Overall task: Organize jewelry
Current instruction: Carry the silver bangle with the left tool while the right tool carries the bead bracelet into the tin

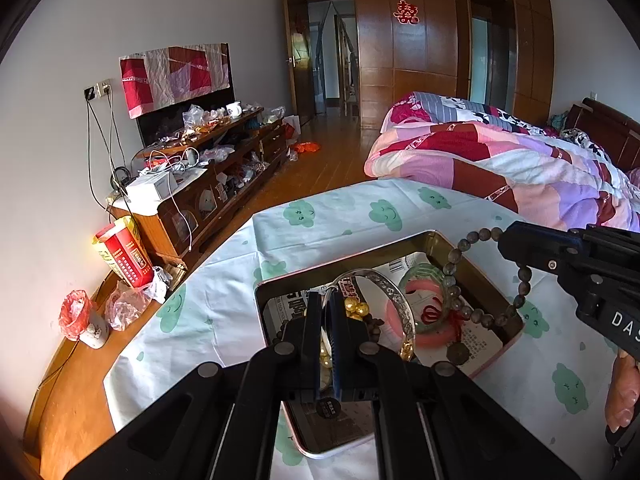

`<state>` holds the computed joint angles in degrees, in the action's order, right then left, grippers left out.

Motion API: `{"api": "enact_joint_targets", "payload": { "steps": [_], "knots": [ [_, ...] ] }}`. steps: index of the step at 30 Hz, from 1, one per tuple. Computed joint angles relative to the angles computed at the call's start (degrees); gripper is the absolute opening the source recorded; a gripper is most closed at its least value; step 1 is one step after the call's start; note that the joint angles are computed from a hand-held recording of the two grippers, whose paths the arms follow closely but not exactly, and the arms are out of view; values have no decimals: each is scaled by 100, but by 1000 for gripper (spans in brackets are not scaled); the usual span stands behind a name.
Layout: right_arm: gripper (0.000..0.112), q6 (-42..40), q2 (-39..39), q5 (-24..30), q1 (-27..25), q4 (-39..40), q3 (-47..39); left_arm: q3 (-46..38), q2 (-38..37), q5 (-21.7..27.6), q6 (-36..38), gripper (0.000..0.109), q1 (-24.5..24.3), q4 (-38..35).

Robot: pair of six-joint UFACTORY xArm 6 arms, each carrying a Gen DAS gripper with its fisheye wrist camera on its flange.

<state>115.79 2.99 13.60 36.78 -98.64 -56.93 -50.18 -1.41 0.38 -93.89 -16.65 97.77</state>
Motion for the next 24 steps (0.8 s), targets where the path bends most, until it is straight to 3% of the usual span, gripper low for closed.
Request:
{"api": "enact_joint_targets", "payload": {
  "steps": [13,24],
  "knots": [
    [12,-274,402,-220,-124,282,-306,-45,298,9,833,3,21,-844],
    [12,-535,633,-349,-154,596,-378,-46,400,-12,890,3,19,-903]
  ]
}}
